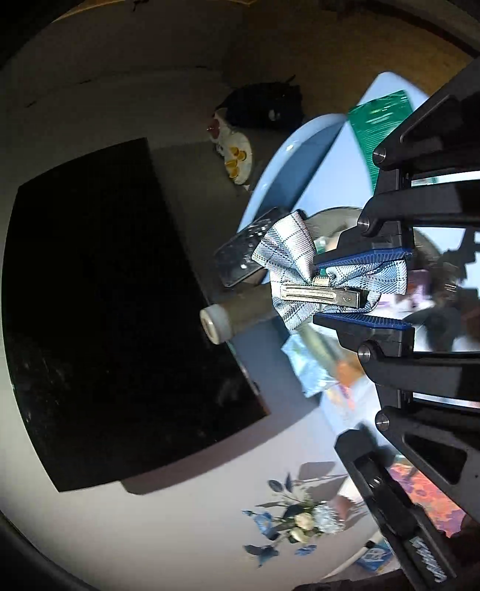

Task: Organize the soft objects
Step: 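Carry the blue plush and bow clip onto the amber glass plate and release both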

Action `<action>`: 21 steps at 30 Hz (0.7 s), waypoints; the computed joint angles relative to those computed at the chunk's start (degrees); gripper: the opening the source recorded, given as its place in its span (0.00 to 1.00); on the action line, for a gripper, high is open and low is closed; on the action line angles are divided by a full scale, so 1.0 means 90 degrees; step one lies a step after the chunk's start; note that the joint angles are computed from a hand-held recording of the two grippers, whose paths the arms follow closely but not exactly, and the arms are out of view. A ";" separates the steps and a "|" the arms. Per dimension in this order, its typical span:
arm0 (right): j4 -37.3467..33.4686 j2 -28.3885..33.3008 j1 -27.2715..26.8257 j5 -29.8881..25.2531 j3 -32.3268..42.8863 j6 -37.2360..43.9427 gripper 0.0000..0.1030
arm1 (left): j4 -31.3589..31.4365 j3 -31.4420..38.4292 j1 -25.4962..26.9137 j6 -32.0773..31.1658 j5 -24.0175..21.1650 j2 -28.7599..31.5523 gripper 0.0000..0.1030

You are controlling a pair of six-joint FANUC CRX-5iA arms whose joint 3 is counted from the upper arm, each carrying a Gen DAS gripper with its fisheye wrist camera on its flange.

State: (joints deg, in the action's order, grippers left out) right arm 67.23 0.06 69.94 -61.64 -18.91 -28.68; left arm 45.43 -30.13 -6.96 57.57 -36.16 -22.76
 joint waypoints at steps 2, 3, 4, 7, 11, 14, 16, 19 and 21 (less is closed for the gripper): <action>0.0053 0.0091 -0.0247 0.0256 0.0068 0.0103 0.22 | -0.0597 0.0359 -0.0033 0.0467 0.0169 0.0346 0.19; -0.0051 0.0161 -0.0397 0.0510 0.0144 0.0306 0.22 | -0.1027 0.0574 -0.0014 0.0834 0.0160 0.0539 0.19; -0.0253 0.0259 -0.0528 0.0699 0.0248 0.0472 0.22 | -0.1261 0.0759 0.0040 0.1103 0.0042 0.0774 0.19; -0.0369 0.0411 -0.0837 0.1250 0.0238 0.0422 0.22 | -0.1462 0.0936 0.0104 0.1339 -0.0025 0.1030 0.19; -0.0907 0.0661 -0.1007 0.1426 0.0535 0.1180 0.22 | -0.1574 0.1067 0.0037 0.1282 0.0077 0.1174 0.19; -0.0851 0.0653 -0.1086 0.1502 0.0498 0.1260 0.22 | -0.1826 0.1146 -0.0025 0.1454 0.0119 0.1159 0.33; -0.0888 0.0656 -0.1163 0.1655 0.0534 0.1512 0.23 | -0.2020 0.1213 -0.0023 0.1558 0.0081 0.1120 0.34; -0.1070 0.0890 -0.1257 0.1621 0.0920 0.2276 0.27 | -0.1785 0.1136 0.0095 0.1359 -0.0030 0.0985 0.39; -0.1586 0.1055 -0.1287 0.1679 0.1300 0.3089 0.46 | -0.1603 0.1033 0.0191 0.1218 -0.0050 0.0837 0.69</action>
